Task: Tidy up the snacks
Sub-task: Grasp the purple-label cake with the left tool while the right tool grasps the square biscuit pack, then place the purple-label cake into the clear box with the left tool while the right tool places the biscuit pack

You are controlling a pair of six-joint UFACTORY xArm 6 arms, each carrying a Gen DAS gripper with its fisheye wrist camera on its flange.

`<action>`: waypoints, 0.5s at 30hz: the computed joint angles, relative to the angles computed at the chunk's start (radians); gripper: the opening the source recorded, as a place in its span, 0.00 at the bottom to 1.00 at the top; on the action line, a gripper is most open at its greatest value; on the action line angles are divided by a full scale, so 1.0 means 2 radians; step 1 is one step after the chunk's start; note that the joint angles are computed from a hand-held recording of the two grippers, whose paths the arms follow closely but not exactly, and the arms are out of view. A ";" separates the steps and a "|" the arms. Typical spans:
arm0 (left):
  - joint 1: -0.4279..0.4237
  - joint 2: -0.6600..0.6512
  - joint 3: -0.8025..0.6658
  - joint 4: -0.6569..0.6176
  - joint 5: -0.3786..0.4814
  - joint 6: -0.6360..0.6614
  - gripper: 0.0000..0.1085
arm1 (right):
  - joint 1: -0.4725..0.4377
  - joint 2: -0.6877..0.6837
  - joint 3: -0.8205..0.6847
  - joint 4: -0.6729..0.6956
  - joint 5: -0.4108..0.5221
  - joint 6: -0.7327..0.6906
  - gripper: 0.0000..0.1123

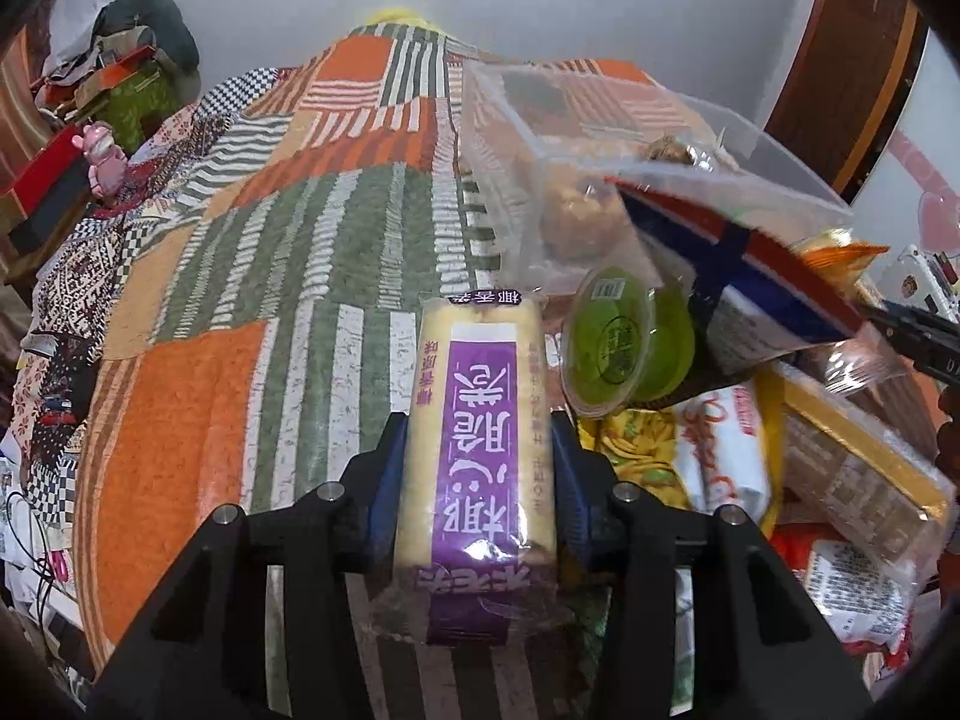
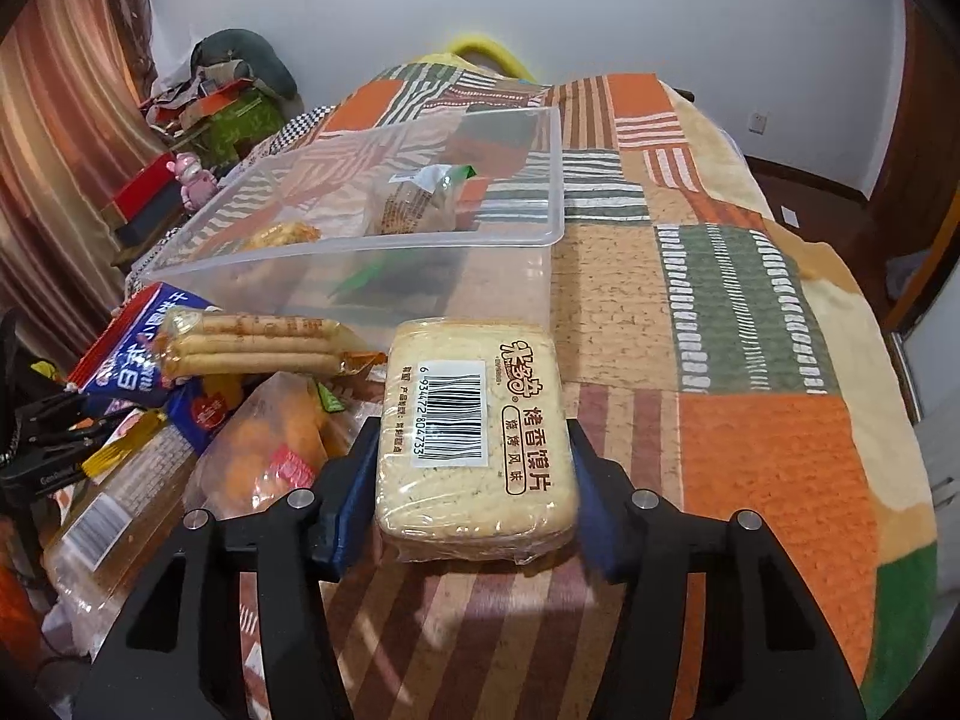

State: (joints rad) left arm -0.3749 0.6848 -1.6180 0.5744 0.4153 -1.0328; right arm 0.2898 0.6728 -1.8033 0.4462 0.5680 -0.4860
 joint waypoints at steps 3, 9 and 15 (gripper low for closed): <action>0.000 -0.019 0.014 0.033 0.002 -0.030 0.41 | 0.000 -0.015 0.018 0.003 -0.012 -0.007 0.47; 0.002 -0.057 0.035 0.088 -0.001 -0.085 0.41 | -0.001 -0.044 0.045 0.021 -0.040 -0.018 0.47; -0.001 -0.071 0.022 0.132 0.004 -0.114 0.41 | 0.002 -0.060 0.051 0.035 -0.063 -0.029 0.47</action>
